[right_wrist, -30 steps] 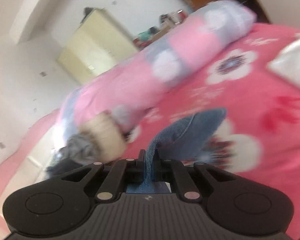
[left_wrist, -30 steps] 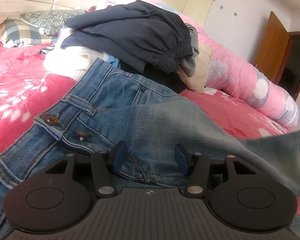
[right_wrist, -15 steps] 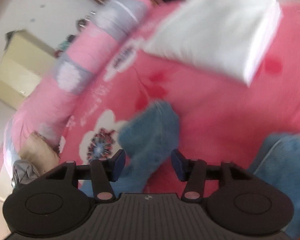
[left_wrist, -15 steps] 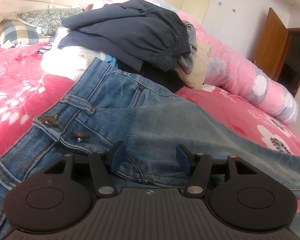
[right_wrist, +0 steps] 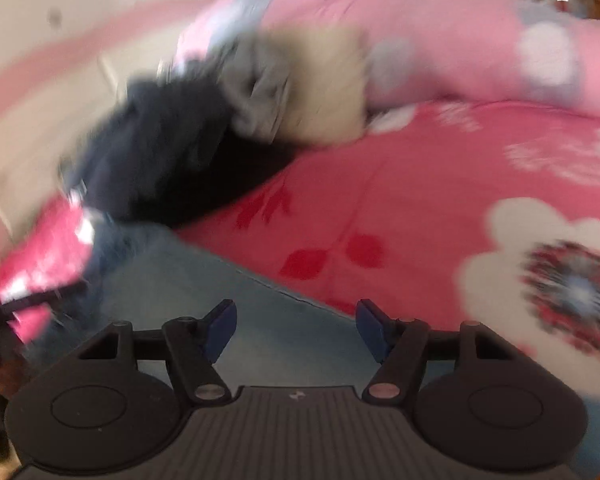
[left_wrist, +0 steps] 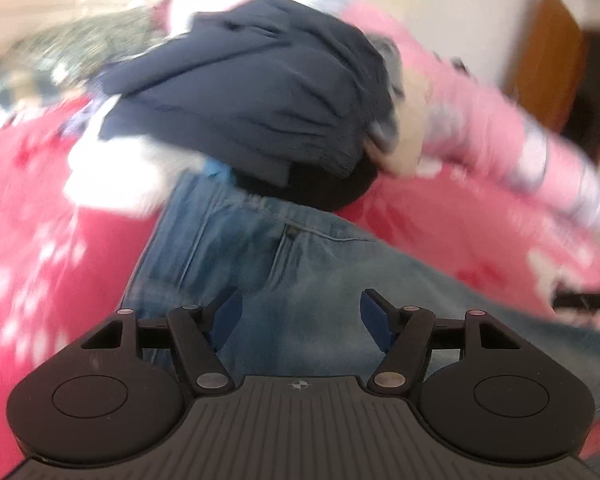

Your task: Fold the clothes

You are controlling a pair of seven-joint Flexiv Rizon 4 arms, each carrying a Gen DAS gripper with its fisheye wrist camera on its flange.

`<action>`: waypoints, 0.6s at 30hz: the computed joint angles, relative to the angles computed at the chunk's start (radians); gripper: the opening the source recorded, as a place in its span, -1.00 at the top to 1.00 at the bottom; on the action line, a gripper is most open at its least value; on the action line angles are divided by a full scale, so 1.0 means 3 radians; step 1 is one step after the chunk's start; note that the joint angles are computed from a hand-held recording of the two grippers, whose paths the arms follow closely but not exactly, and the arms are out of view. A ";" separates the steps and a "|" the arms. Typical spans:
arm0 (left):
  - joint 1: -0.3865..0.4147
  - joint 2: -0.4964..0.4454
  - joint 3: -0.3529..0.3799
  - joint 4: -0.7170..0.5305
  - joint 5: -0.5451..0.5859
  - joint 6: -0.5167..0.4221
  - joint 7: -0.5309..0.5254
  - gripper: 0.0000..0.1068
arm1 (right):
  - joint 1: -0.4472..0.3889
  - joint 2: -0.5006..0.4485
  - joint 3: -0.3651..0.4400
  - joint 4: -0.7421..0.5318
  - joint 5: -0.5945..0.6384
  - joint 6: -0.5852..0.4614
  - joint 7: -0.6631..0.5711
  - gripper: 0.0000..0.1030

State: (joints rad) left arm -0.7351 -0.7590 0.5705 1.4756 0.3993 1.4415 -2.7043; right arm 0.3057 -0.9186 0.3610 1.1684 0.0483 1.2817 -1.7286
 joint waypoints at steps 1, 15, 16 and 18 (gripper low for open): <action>0.0142 -0.0013 -0.0172 -0.0092 -0.0005 -0.0075 0.0239 -0.23 | 0.0101 -0.0159 -0.0089 -0.0228 -0.0096 -0.0092 0.0034 -0.33; 0.0437 -0.0371 -0.0442 -0.0851 0.0079 -0.0895 0.0818 -0.35 | 0.0724 -0.0162 -0.1093 0.0090 -0.0717 0.0572 0.0205 0.89; 0.0441 -0.0388 -0.0428 -0.0908 0.0122 -0.0971 0.0769 -0.35 | 0.0725 -0.0193 -0.1118 0.0040 -0.0745 0.0649 0.0273 0.89; 0.0508 -0.0416 -0.0476 -0.0984 0.0179 -0.1035 0.0714 -0.34 | 0.0766 -0.0281 -0.1237 -0.0064 -0.0810 0.0795 0.0427 0.88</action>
State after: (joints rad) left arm -0.5827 -0.8836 0.4275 1.1803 0.4530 1.1309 -2.4901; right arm 0.5355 -1.0028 -0.0100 1.1492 -0.1948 1.5201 -1.6004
